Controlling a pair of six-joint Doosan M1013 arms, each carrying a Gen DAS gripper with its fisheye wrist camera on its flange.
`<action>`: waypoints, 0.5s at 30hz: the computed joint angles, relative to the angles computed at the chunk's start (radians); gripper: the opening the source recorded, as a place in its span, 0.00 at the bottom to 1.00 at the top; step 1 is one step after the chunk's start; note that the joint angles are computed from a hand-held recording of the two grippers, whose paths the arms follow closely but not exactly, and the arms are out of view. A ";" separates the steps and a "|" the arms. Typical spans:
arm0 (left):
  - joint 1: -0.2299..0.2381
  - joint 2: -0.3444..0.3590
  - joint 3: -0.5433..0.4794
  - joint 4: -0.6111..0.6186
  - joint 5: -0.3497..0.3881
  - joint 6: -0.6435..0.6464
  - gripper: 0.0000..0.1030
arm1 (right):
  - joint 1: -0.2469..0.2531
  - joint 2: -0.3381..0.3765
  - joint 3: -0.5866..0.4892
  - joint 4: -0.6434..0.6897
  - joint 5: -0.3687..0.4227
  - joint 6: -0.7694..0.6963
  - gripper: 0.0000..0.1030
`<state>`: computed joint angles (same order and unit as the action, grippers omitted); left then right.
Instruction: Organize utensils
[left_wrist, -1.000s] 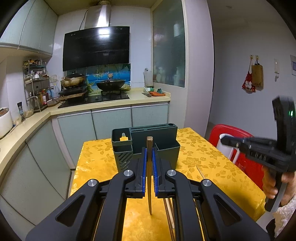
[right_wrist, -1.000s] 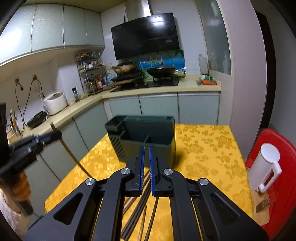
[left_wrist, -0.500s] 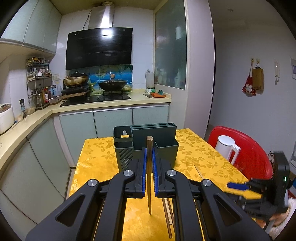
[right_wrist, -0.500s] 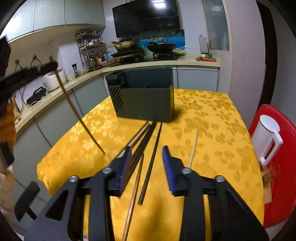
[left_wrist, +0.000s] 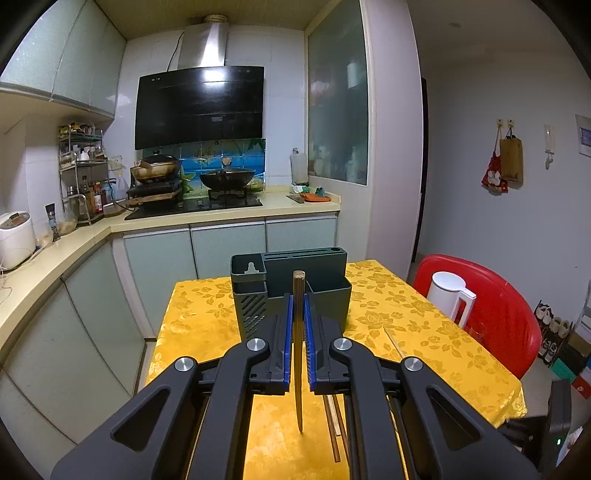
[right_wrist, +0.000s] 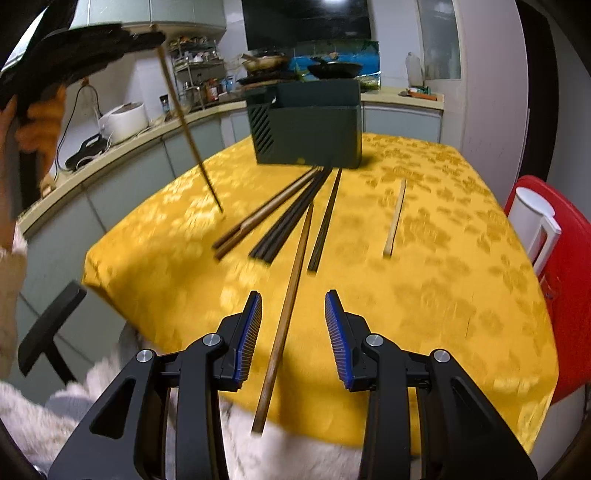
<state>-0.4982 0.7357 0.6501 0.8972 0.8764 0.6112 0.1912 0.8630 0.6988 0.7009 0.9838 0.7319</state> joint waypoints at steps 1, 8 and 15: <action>-0.001 -0.001 0.002 0.002 0.000 -0.004 0.05 | 0.000 -0.010 0.023 -0.002 -0.005 -0.005 0.34; -0.001 -0.008 0.014 0.008 -0.005 -0.016 0.05 | 0.007 -0.039 0.102 -0.060 0.019 0.000 0.33; -0.003 -0.016 0.025 0.016 -0.006 -0.029 0.05 | 0.006 -0.036 0.107 -0.074 0.023 0.048 0.24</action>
<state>-0.5012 0.7202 0.6752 0.9130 0.8703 0.5817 0.1968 0.8271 0.8061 0.6270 1.0072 0.7801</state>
